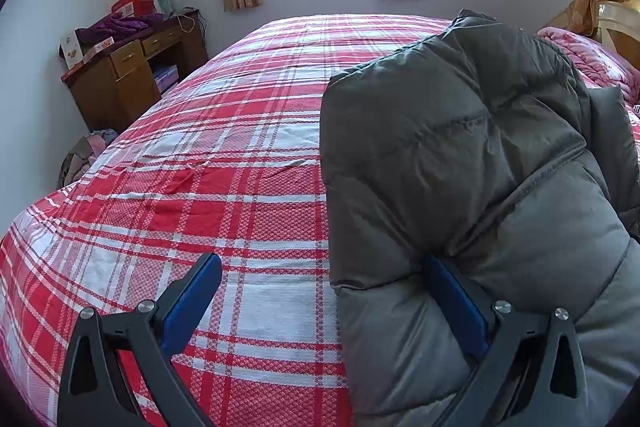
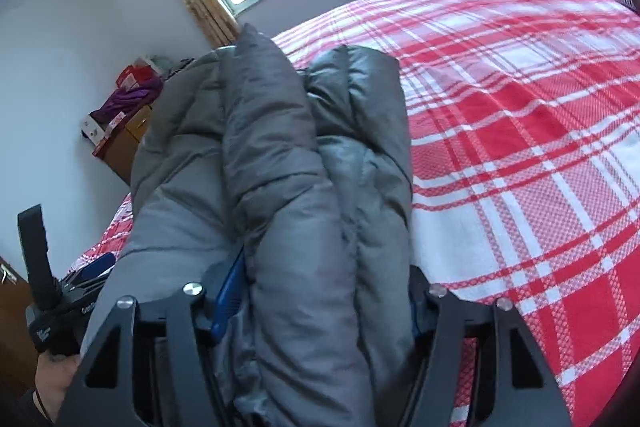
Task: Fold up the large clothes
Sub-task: 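Lift the grey jacket bundle with both tools and fold it over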
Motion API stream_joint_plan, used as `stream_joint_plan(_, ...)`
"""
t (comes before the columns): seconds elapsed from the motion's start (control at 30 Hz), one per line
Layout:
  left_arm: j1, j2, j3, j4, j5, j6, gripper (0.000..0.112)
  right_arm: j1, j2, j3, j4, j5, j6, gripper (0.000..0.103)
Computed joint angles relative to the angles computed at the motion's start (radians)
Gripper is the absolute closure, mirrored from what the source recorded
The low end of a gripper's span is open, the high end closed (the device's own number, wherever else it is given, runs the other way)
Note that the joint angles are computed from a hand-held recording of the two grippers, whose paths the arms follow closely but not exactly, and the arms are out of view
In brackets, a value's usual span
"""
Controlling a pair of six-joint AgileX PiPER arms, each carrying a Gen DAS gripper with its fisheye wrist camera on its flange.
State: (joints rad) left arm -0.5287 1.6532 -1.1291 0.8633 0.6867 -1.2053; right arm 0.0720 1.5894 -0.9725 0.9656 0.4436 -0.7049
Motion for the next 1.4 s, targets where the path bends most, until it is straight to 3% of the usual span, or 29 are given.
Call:
stream_joint_plan(0.13,-0.01,0.005,-0.005,0.017,0.014,-0.009,0.01,-0.015,0.025,-0.026,-0.002,0.03,0.008,0.03)
stream_joint_plan(0.2,-0.016,0.006,-0.003,0.03,0.015,-0.021,0.01,-0.03,0.022,-0.017,0.065,0.06,-0.075,0.044)
stream_joint_plan(0.27,-0.013,0.009,-0.006,0.024,0.012,-0.016,0.01,-0.05,0.038,-0.025,0.116,0.11,-0.139,0.045)
stream_joint_plan(0.47,-0.011,0.01,-0.008,0.016,-0.003,0.001,0.011,-0.033,0.07,-0.063,0.061,0.105,-0.077,0.036)
stream_joint_plan(0.57,0.001,0.003,-0.003,-0.018,-0.037,0.037,0.012,-0.025,0.072,-0.066,0.063,0.105,-0.087,0.045)
stream_joint_plan(0.87,0.023,-0.008,0.009,-0.105,-0.128,0.133,0.026,-0.013,0.097,-0.088,0.062,0.112,-0.08,0.041)
stream_joint_plan(0.93,0.031,-0.014,0.017,-0.128,-0.157,0.163,0.033,-0.015,0.098,-0.089,0.064,0.116,-0.081,0.043)
stream_joint_plan(1.17,0.034,-0.017,0.023,-0.165,-0.194,0.217,0.044,-0.022,0.096,-0.087,0.065,0.123,-0.085,0.043)
stream_joint_plan(1.23,0.035,-0.024,0.03,-0.201,-0.227,0.267,0.06,-0.023,0.095,-0.086,0.066,0.125,-0.087,0.043)
stream_joint_plan(1.4,0.01,-0.006,0.008,-0.179,-0.209,0.262,0.068,0.004,0.088,-0.093,0.009,0.101,-0.043,0.051)
